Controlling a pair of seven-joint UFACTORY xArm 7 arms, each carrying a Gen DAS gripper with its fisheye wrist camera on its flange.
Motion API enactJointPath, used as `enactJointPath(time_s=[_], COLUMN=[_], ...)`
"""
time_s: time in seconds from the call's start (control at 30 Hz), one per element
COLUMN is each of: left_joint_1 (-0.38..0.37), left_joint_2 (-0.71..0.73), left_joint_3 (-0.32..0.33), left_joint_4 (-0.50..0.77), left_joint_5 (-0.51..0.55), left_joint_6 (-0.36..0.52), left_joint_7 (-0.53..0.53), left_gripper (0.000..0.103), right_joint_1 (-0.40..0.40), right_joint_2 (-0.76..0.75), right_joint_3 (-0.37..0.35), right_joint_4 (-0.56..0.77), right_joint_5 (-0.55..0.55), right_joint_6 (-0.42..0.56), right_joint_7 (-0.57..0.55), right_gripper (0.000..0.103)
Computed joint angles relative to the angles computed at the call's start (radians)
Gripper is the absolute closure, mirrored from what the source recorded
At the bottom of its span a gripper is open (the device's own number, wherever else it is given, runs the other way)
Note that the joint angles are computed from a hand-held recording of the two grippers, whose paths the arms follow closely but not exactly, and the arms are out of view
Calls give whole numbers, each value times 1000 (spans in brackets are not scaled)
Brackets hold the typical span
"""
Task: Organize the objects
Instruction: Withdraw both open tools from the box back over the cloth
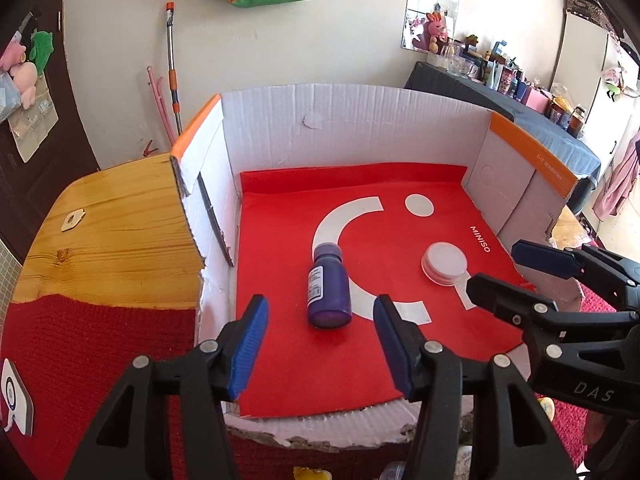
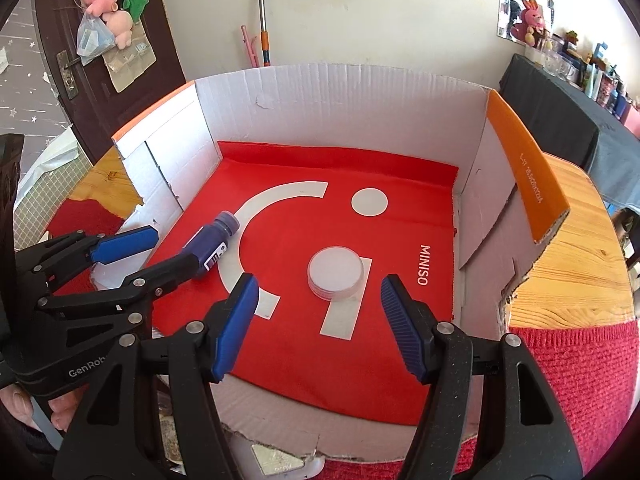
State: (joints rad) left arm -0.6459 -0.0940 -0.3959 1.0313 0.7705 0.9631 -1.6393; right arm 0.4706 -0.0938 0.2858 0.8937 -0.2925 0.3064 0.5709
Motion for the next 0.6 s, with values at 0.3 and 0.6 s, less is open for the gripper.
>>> enactJointPath(time_s=[0.3,0.6], left_joint_1=[-20,-47], left_joint_2=[-34,-48], left_joint_3=[-35,-66], left_joint_4=[-4,5], left_joint_5=[7,12], left_joint_6=[61,124], left_joint_7=[-23,-43], left_gripper=[29,19], right_joint_1=[-21,-36], right_joint_2=[-107,-192], right_joint_3=[36,69], right_joint_4=[-80,-146], right_joint_5=[-31,-13], right_joint_6=[-13,-28], right_joint_7=[59,80], right_gripper=[31,23])
